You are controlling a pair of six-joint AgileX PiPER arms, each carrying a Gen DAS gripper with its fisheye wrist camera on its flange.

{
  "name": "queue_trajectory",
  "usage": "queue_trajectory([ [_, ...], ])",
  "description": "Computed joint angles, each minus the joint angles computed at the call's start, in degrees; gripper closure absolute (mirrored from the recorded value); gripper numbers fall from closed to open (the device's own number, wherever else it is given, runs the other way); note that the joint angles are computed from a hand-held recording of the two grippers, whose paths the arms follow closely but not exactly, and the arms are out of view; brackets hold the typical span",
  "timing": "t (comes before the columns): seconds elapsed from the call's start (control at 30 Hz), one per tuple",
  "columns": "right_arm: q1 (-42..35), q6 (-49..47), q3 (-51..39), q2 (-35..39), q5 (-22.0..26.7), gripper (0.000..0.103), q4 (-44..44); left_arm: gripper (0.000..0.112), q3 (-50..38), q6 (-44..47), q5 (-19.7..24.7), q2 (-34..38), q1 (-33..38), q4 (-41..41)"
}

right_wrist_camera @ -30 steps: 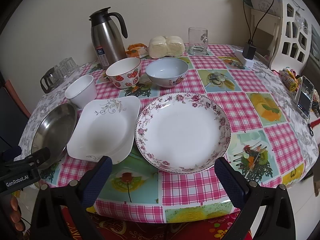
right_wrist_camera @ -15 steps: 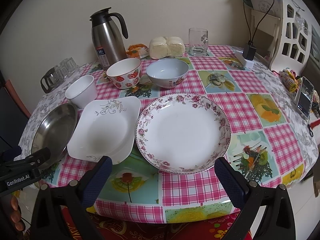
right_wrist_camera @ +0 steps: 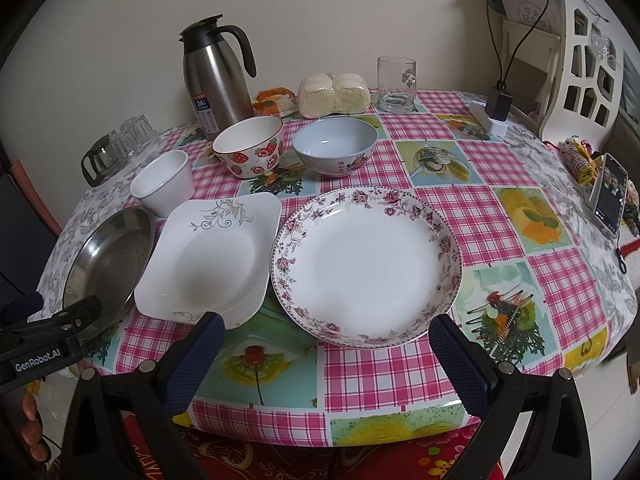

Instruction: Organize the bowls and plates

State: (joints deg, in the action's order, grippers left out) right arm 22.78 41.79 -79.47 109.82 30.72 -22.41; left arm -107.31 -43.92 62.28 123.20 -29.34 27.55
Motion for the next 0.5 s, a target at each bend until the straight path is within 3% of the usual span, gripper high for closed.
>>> queue_trajectory([
  [0.5,0.0,0.1,0.0,0.2,-0.2,0.000,-0.1,0.009,0.3,0.0,-0.1,-0.1,0.0,0.0],
])
